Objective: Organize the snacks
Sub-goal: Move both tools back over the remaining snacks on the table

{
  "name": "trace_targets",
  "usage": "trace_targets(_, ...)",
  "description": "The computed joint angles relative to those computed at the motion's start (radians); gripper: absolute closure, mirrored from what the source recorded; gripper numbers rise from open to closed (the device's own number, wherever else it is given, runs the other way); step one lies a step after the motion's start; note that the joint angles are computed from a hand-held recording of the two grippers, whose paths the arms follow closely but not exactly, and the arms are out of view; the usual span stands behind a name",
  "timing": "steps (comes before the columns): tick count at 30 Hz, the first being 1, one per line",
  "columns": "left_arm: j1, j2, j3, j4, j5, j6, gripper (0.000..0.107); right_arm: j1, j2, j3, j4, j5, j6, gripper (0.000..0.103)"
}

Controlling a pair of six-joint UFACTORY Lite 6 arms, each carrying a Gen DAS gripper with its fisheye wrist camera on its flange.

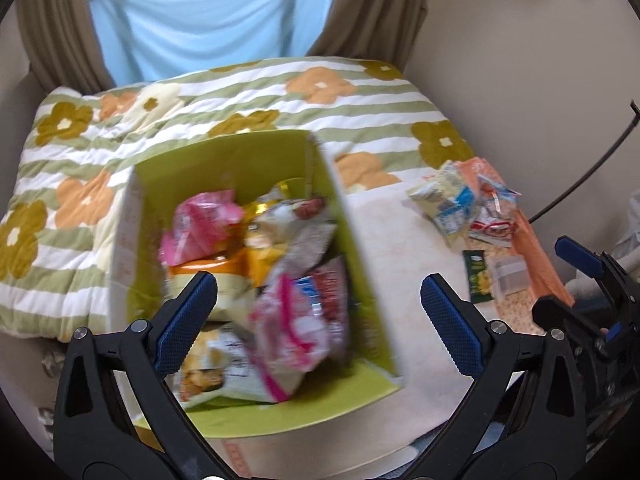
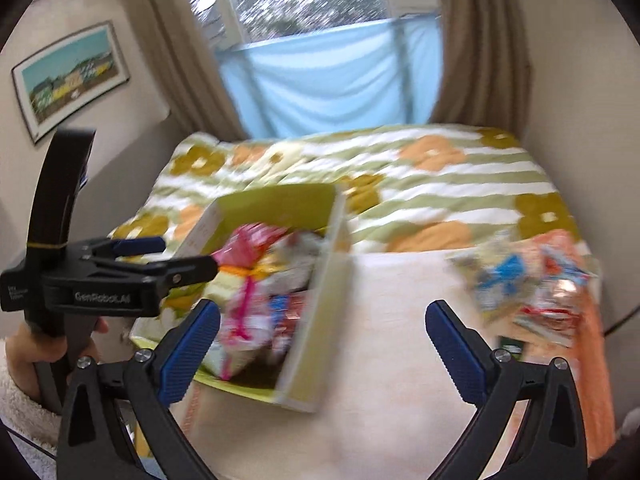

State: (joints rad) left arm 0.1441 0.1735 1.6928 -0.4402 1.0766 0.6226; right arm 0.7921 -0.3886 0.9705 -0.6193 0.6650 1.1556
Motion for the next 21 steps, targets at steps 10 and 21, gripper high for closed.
trace_targets(10, -0.462, -0.065, -0.163, 0.129, -0.155, -0.32, 0.006, -0.656, -0.498, -0.231, 0.506, 0.166, -0.73, 0.001)
trace_targets(21, -0.793, 0.237, -0.071, 0.24, -0.277, -0.632, 0.006, -1.517, -0.474, -0.422, 1.068, 0.319, -1.788, 0.001)
